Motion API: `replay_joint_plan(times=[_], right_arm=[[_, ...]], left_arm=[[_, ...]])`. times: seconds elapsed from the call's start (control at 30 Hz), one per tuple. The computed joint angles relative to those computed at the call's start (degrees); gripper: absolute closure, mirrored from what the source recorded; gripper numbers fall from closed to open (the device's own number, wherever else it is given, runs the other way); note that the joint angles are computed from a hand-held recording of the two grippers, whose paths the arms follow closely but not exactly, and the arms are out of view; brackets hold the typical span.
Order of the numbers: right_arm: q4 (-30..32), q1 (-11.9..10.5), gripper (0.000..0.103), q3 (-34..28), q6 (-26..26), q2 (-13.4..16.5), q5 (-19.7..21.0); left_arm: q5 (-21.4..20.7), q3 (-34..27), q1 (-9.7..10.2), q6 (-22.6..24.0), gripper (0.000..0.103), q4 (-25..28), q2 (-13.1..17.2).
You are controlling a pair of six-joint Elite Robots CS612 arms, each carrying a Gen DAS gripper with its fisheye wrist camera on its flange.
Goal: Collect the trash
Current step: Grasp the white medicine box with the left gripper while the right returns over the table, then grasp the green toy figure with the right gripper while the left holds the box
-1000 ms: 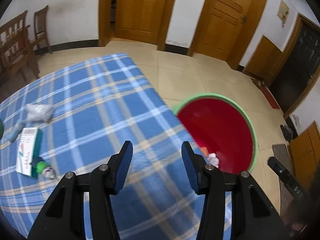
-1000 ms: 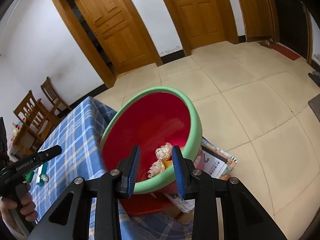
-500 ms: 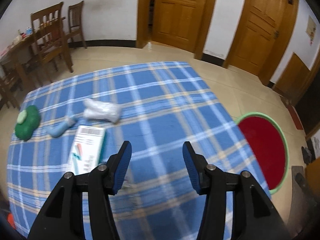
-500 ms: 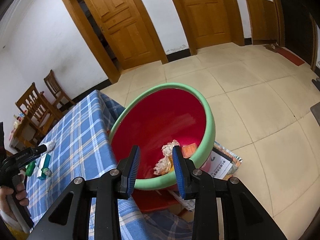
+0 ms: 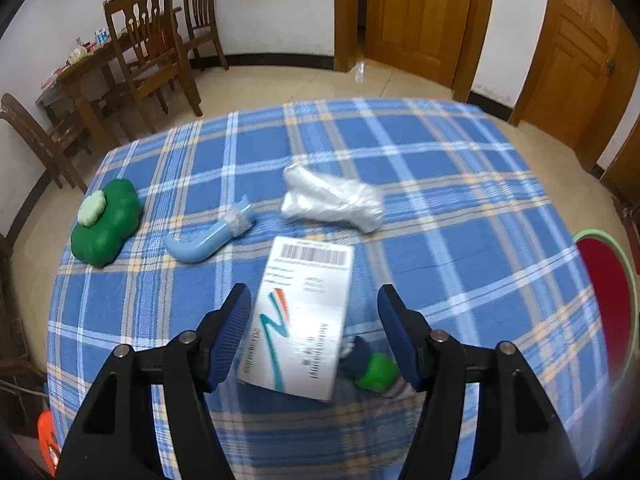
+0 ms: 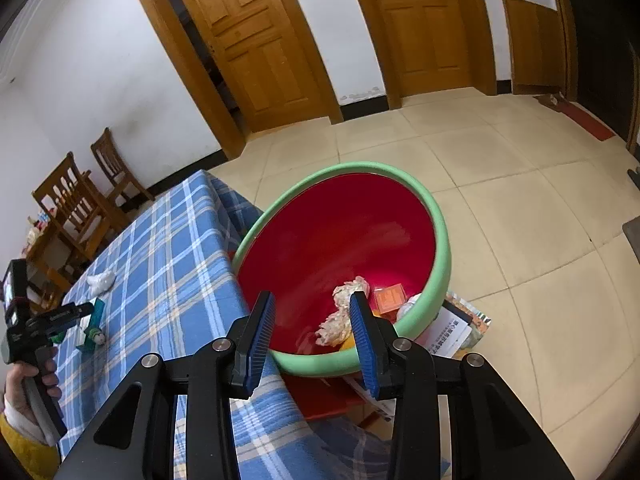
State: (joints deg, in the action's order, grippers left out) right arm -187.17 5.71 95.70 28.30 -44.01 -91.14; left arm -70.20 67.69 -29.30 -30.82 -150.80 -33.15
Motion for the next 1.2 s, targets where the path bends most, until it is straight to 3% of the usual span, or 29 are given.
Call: replay_joint_plan(times=[0.23,0.37,0.43,1.0,1.2], right_arm=[[1.40,0.73,0.063,-1.20,-1.07,0.34,0.09],[2.28,1.08,0.063,-1.99,-1.63,0.52,0.35],[2.67,1.26,0.063,-2.45,-1.90,0.65,0.55],[8.31,4.32,0.063,-10.80,-9.55,3.67,6.96],[11.50,5.95,0.063,-15.35,-13.77,5.55,9.58]], left_arm=[[-1.23,-1.36,0.97,-1.63,0.037,3.11,1.03],[-2.82,-0.75,1.57,-2.93,0.038,1.54,0.87],[-3.32,-0.14,1.76,-3.26,0.052,0.33,0.69],[-5.16,9.06,2.38,-6.51,0.053,-8.61,-4.16],[-3.03,11.80,2.10,-7.06,0.053,-10.39,-5.47]])
